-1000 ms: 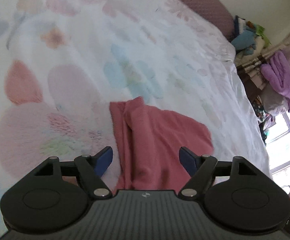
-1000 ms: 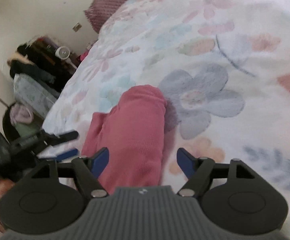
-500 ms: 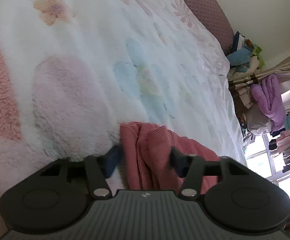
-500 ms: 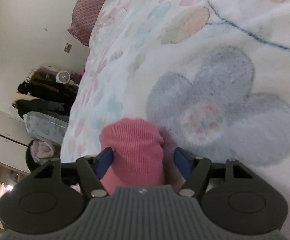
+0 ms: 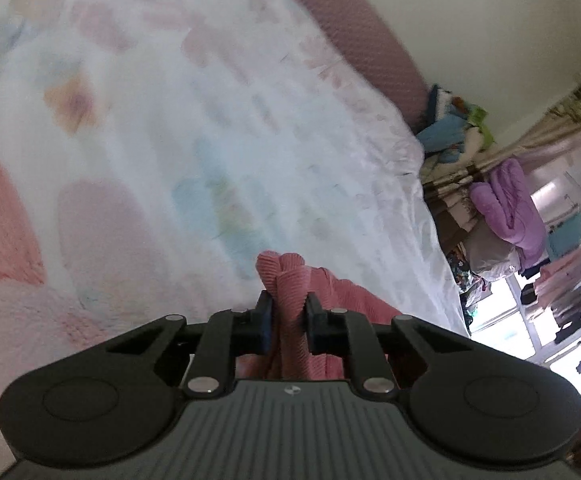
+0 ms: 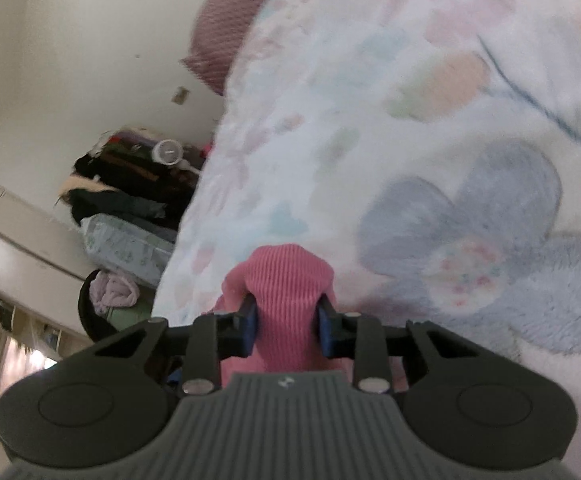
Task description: Fold small clothes
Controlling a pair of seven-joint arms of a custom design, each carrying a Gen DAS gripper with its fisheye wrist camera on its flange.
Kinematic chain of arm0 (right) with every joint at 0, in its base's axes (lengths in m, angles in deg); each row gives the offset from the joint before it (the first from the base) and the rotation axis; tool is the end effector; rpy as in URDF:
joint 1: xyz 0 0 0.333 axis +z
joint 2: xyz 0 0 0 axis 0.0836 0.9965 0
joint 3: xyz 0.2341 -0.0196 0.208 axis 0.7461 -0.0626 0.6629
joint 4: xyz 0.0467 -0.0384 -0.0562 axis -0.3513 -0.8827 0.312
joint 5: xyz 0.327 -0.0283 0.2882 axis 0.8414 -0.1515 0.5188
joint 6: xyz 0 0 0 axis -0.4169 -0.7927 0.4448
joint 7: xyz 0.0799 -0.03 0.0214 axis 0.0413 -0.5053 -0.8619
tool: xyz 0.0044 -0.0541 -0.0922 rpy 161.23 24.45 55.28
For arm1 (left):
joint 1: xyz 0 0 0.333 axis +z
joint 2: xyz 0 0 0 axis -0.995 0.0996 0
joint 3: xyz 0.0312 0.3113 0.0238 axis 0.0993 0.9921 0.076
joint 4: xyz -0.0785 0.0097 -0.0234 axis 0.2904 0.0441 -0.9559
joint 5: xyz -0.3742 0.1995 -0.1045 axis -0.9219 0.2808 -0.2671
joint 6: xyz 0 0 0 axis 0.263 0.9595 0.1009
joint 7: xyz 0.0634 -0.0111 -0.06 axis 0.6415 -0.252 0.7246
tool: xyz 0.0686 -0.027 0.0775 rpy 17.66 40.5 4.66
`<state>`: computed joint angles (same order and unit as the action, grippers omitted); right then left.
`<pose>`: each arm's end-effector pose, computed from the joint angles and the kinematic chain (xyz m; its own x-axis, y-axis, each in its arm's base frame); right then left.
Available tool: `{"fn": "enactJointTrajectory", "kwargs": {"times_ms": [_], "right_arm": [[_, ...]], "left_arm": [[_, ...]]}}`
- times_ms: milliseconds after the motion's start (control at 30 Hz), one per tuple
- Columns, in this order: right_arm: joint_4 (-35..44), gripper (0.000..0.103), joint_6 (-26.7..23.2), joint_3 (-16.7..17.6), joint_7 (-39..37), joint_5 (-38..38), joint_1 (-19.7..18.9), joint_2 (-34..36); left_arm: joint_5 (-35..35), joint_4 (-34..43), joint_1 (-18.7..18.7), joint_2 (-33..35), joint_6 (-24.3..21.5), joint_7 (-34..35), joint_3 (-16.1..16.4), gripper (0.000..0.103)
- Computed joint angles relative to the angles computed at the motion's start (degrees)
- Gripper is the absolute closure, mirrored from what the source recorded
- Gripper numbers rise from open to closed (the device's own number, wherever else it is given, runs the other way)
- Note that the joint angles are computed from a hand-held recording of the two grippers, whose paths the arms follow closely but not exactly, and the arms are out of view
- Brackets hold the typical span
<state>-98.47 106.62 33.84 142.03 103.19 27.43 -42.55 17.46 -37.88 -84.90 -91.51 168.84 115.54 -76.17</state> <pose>0.5846 0.2631 0.4732 -0.0604 -0.5754 -0.8157 -0.6742 0.6261 -0.3918 0.6036 -0.0423 0.5114 -0.1751 -0.6703 0.7212 -0.8074 -0.3214 -0.4947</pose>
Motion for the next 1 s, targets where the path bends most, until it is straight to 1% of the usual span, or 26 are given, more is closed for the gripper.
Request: {"fn": "enactJointTrajectory", "kwargs": {"times_ms": [100, 200, 267, 300, 333, 367, 400, 467, 500, 567, 667, 800, 867, 933, 1000], "right_arm": [[-1.76, 0.078, 1.8, 0.46, -1.54, -1.96, 0.96, -3.99], [-4.58, 0.078, 3.83, 0.69, -2.27, -2.77, 2.57, -9.16], [-7.69, 0.078, 5.61, 0.95, 1.71, -7.75, 4.0, -13.34], [-9.8, 0.079, 6.75, 1.51, 4.97, -11.68, 4.55, -15.74], [-12.27, 0.078, 7.61, 3.34, 10.33, -17.38, 3.59, -18.37], [-14.58, 0.079, 8.1, 5.83, 14.67, -21.57, 1.79, -21.16], [-17.12, 0.079, 7.54, 9.54, 19.94, -25.89, -1.81, -24.62], [-20.82, 0.079, 5.2, 16.47, 29.09, -32.11, -9.13, -30.97], [-22.84, 0.079, 3.18, 19.06, 33.17, -34.21, -11.99, -35.11], [-26.13, 0.079, -0.75, 21.95, 39.62, -37.18, -15.3, -42.35], [-30.85, 0.079, -5.28, 22.66, 46.47, -39.34, -15.51, -51.38], [-37.39, 0.079, -10.94, 22.84, 54.2, -42.03, -13.66, -61.72], [-40.29, 0.078, -13.07, 22.81, 57.45, -43.15, -12.21, -65.29], [-42.92, 0.078, -14.96, 22.73, 60.41, -44.33, -11.06, -67.65], [-44.5, 0.078, -15.16, 22.31, 62.31, -44.89, -10.0, -66.83]], "left_arm": [[-0.73, -3.44, -0.88, -6.14, 1.95, 2.35, 0.27, 0.087], [-1.31, -6.98, -2.94, -12.8, 4.03, 3.36, 1.55, 0.087], [-1.58, -9.38, -4.53, -17.59, 5.43, 4.22, 2.43, 0.087], [-1.69, -10.95, -5.31, -20.66, 5.81, 4.84, 3.0, 0.087], [-1.57, -11.91, -6.08, -22.68, 6.22, 4.99, 3.41, 0.087], [-1.07, -13.1, -6.71, -25.26, 6.4, 4.84, 3.82, 0.087], [-0.46, -14.2, -7.34, -27.62, 6.44, 4.69, 4.23, 0.087], [1.43, -16.46, -8.38, -32.68, 5.81, 3.22, 4.92, 0.087], [2.29, -17.23, -8.97, -34.38, 5.51, 2.43, 5.22, 0.087], [4.44, -19.34, -9.92, -38.47, 4.52, 0.43, 5.75, 0.087], [7.71, -23.08, -11.37, -44.34, 2.61, -2.49, 6.53, 0.087], [11.48, -28.17, -12.9, -49.9, 0.45, -7.69, 7.69, 0.087], [13.17, -29.89, -13.98, -50.76, -0.06, -9.17, 8.59, 0.087], [15.31, -30.5, -14.94, -49.41, -0.43, -11.07, 9.21, 0.087], [16.75, -30.29, -16.45, -46.88, 0.69, -11.63, 9.9, 0.087]]}}
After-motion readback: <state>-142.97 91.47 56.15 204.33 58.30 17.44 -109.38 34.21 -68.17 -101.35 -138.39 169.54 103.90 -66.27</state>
